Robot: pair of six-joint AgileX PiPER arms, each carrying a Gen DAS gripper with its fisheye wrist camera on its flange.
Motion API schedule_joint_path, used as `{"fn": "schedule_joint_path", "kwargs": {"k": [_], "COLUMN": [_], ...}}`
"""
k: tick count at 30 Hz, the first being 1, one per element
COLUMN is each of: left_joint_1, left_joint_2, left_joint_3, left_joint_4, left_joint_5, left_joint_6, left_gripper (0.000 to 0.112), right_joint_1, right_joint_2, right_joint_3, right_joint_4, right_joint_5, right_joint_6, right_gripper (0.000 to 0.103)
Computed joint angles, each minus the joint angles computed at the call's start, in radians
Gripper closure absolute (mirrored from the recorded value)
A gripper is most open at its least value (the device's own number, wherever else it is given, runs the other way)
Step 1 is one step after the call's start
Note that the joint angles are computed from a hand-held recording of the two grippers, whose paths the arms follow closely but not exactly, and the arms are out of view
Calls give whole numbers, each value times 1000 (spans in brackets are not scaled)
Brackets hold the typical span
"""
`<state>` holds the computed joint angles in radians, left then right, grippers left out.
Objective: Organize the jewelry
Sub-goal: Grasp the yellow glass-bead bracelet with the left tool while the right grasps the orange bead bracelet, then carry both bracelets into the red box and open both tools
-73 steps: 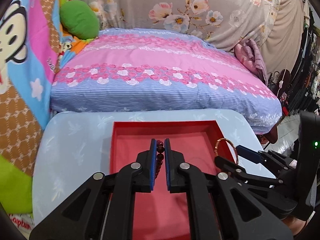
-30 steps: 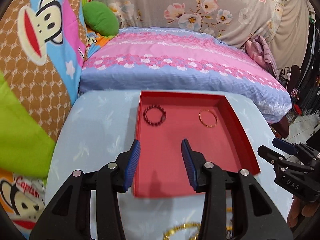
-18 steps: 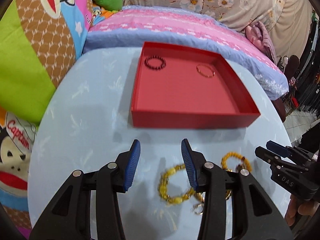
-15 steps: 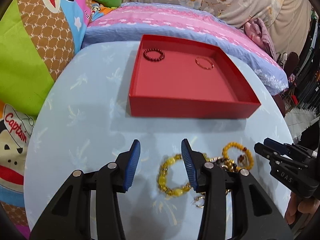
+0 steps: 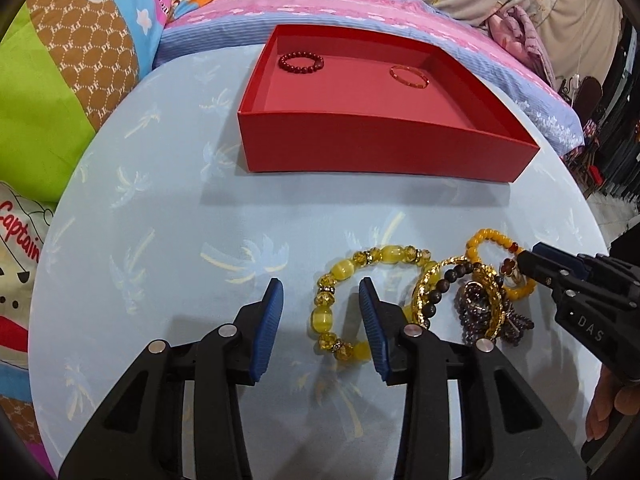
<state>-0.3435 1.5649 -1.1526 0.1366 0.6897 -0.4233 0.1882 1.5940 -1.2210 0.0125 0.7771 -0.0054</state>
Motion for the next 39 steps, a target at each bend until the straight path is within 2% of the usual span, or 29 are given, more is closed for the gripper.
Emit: {"fn": "schedule_joint_path", "kwargs": {"k": [3, 5, 8, 17, 25, 33, 39], "left_joint_1": [-8, -4, 8, 7, 11, 13, 48], "left_joint_2": [3, 7, 6, -13, -40, 1, 93], "left_joint_3": [-3, -7, -7, -26, -128, -300, -505], "left_joint_4": [20, 13, -28, -60, -79, -92, -188], "left_joint_5": [-2, -5, -8, 0, 44, 104, 154], "left_joint_6": [-10, -4, 37, 72, 115, 151, 237], "left_gripper": [78, 89, 103, 103, 103, 103, 103], "right_joint_1": [6, 11, 11, -24, -51, -70, -85], "right_joint_2": [-5, -5, -6, -29, -67, -35, 60], "right_joint_3": [10, 11, 13, -16, -92, -226, -417], "right_joint_4": [3, 6, 9, 67, 98, 133, 171], "right_joint_5": [-11, -11, -14, 19, 45, 85, 132], "right_joint_6": [-8, -11, -9, -43, -69, -104, -127], "right_gripper": [91, 96, 96, 96, 96, 96, 96]}}
